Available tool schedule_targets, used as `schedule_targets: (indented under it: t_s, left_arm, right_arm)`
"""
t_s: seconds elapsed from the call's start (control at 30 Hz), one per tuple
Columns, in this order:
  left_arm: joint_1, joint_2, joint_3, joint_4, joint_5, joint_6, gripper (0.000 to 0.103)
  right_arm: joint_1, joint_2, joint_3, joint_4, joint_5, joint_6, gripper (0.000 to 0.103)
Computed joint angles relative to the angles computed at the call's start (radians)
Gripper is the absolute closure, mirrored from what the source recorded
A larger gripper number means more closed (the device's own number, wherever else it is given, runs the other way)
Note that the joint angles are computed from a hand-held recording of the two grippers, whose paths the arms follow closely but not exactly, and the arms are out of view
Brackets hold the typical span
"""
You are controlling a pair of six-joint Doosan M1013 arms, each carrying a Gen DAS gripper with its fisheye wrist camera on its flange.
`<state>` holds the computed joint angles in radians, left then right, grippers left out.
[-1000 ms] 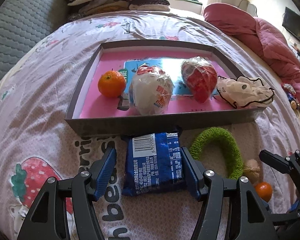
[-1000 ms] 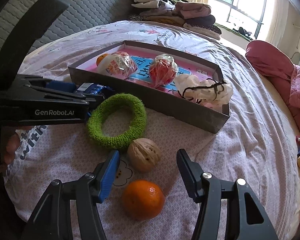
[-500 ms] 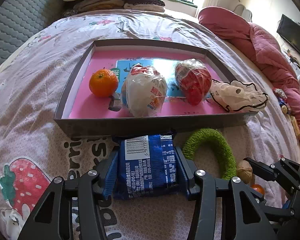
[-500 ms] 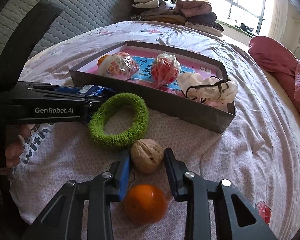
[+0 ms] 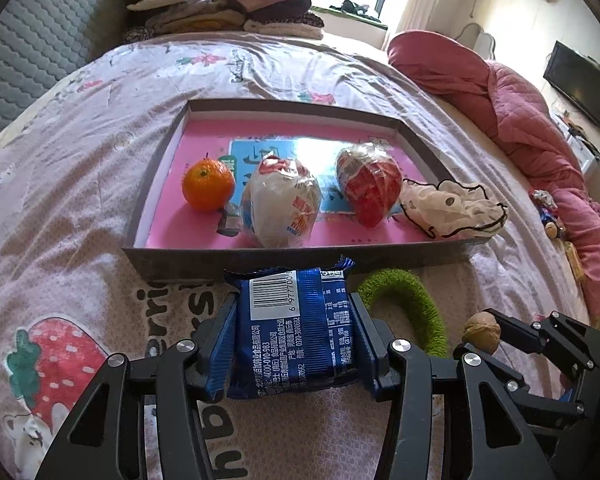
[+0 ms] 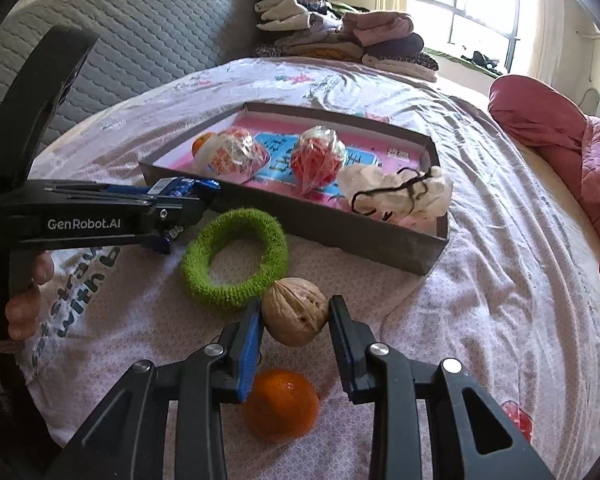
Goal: Organize objects
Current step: 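Lift the snack packet with left gripper while right gripper lifts the walnut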
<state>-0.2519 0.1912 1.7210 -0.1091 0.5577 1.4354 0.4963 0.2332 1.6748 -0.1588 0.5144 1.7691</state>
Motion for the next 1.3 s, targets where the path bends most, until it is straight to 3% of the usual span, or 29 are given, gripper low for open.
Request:
schedule_targets:
  t_s: [0.13, 0.3, 1.3]
  left_arm:
    - [-0.002, -0.015, 0.007, 0.031, -0.019, -0.02, 0.05]
    - [-0.019, -0.042, 0.028, 0.157, -0.052, -0.109, 0.05]
    - [-0.043, -0.142, 0.1, 0.319, -0.122, -0.243, 0.05]
  right_arm:
    - [0.0, -0.015, 0.011, 0.002, -0.044, -0.003, 0.07]
    - [0.008, -0.026, 0.02, -0.013, -0.084, 0.003, 0.07]
    - [0.009, -0.07, 0.055, -0.119, -0.2, 0.148, 0.07]
